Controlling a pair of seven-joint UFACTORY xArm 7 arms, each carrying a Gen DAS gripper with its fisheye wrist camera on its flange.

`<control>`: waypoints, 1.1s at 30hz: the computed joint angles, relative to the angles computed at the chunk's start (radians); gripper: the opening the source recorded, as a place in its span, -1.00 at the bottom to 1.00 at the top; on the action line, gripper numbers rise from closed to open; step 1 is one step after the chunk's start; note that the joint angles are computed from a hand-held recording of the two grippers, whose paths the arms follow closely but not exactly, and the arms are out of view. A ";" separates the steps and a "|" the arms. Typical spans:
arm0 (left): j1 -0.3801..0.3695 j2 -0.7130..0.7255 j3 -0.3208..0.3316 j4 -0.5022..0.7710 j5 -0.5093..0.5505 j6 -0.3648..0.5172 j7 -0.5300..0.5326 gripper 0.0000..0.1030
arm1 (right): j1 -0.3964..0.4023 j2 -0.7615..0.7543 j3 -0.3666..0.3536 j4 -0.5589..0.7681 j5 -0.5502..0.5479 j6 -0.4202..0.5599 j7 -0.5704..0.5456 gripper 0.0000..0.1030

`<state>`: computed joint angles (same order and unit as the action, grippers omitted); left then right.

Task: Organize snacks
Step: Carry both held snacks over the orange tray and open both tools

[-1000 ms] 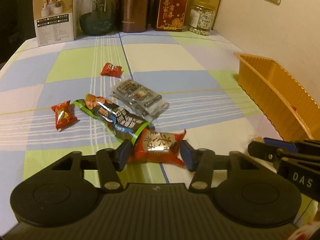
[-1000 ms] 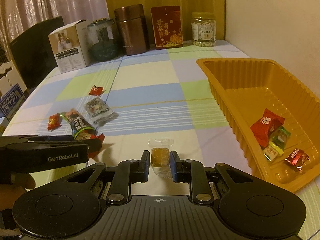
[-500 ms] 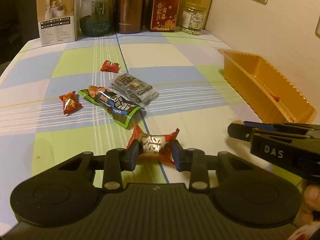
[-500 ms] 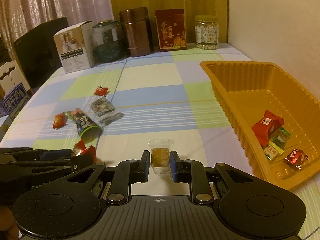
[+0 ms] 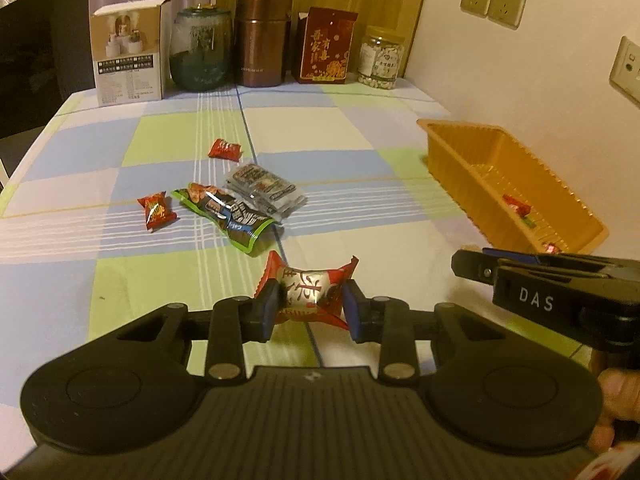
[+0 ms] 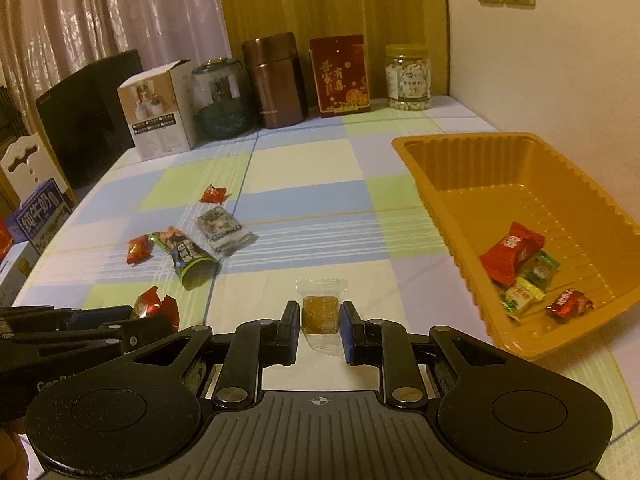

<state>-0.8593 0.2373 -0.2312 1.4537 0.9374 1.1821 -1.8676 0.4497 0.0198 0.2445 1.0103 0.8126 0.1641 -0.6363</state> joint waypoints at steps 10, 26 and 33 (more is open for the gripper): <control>-0.082 0.080 0.014 0.171 0.023 0.082 0.018 -0.41 | 0.016 -0.139 -0.069 -0.083 -0.060 0.034 0.090 -0.58; -0.217 0.253 0.123 0.497 0.038 0.115 0.165 -0.41 | 0.045 -0.296 -0.208 -0.169 -0.139 0.046 0.158 -0.58; -0.255 0.340 0.179 0.636 0.009 0.097 0.243 -0.41 | 0.037 -0.321 -0.246 -0.183 -0.164 0.047 0.174 -0.58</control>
